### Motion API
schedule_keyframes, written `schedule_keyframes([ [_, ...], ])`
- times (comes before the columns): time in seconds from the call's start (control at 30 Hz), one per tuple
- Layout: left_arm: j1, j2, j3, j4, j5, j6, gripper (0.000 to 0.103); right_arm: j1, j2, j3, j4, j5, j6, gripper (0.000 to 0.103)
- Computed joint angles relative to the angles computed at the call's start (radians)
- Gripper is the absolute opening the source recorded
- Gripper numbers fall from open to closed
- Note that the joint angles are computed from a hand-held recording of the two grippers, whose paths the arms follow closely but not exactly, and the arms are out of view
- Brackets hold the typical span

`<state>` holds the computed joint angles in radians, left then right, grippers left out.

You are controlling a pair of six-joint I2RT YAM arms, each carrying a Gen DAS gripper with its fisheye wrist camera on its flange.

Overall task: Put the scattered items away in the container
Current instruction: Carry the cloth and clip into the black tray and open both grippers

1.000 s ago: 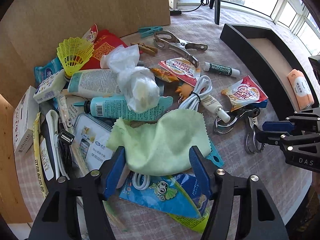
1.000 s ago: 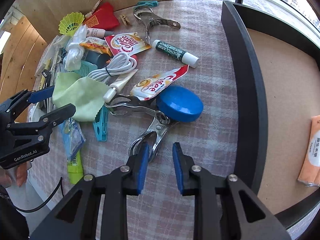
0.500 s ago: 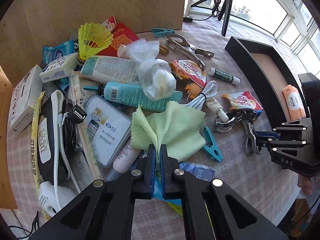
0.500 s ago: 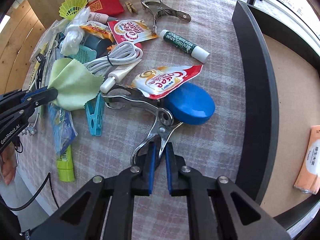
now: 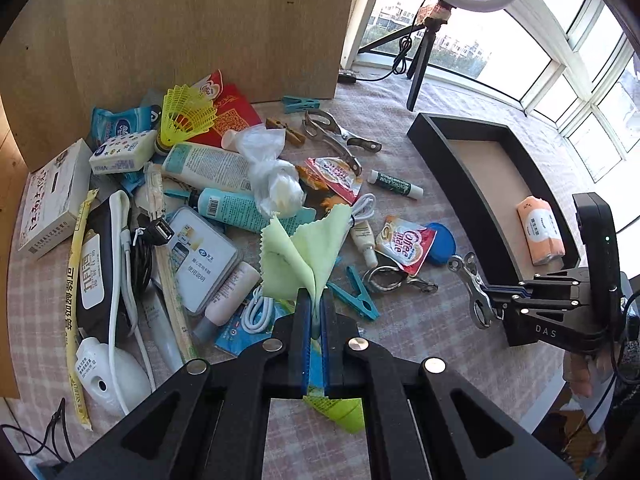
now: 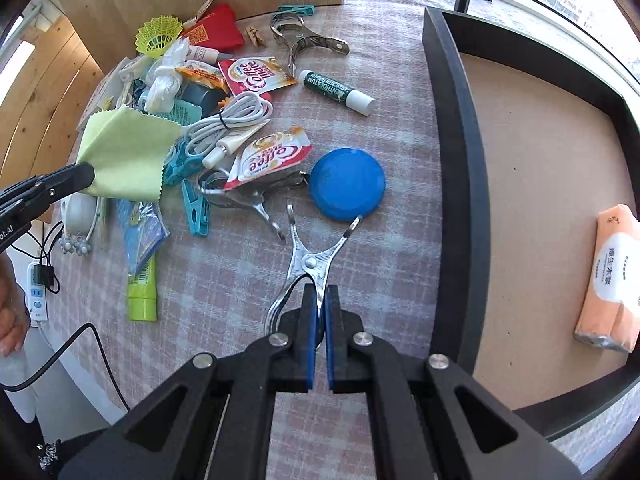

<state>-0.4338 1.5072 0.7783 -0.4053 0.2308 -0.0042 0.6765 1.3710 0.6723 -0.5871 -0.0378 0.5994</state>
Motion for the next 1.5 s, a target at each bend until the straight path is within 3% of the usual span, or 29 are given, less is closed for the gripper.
schedule_keyframes([
  [0.2, -0.075, -0.013, 0.036, -0.011, 0.038, -0.049, 0.003, -0.032, -0.175, -0.044, -0.079, 0.044, 0.038, 0.004],
  [0.47, -0.262, 0.116, 0.204, -0.015, 0.038, -0.117, 0.003, -0.236, -0.399, -0.075, -0.214, 0.095, -0.067, 0.004],
  [0.6, -0.368, 0.245, 0.363, -0.035, 0.014, -0.14, 0.003, -0.442, -0.493, -0.071, -0.289, 0.077, -0.199, 0.004],
  [0.9, -0.546, 0.547, 0.782, -0.142, -0.065, -0.161, 0.003, -0.976, -0.422, -0.004, -0.264, -0.017, -0.57, 0.004],
  [1.23, -0.616, 0.754, 1.121, -0.28, -0.083, -0.169, 0.004, -1.285, -0.22, 0.067, -0.147, -0.043, -0.756, 0.004],
  [1.3, -0.624, 0.78, 1.165, -0.304, -0.073, -0.163, 0.007, -1.324, -0.191, 0.079, -0.142, -0.047, -0.789, 0.005],
  [1.33, -0.628, 0.795, 1.19, -0.324, -0.073, -0.165, 0.021, -1.34, -0.179, 0.085, -0.145, -0.05, -0.807, 0.012],
  [1.37, -0.63, 0.806, 1.209, -0.34, -0.076, -0.169, 0.047, -1.352, -0.169, 0.089, -0.147, -0.046, -0.817, 0.019],
  [1.4, -0.631, 0.803, 1.203, -0.332, -0.081, -0.176, 0.057, -1.363, -0.172, 0.088, -0.144, -0.041, -0.825, 0.036],
  [1.43, -0.631, 0.789, 1.178, -0.307, -0.089, -0.183, 0.062, -1.374, -0.185, 0.082, -0.141, -0.041, -0.833, 0.045],
  [1.5, -0.624, 0.775, 1.158, -0.297, -0.086, -0.194, 0.062, -1.386, -0.208, 0.078, -0.147, -0.051, -0.839, 0.045],
])
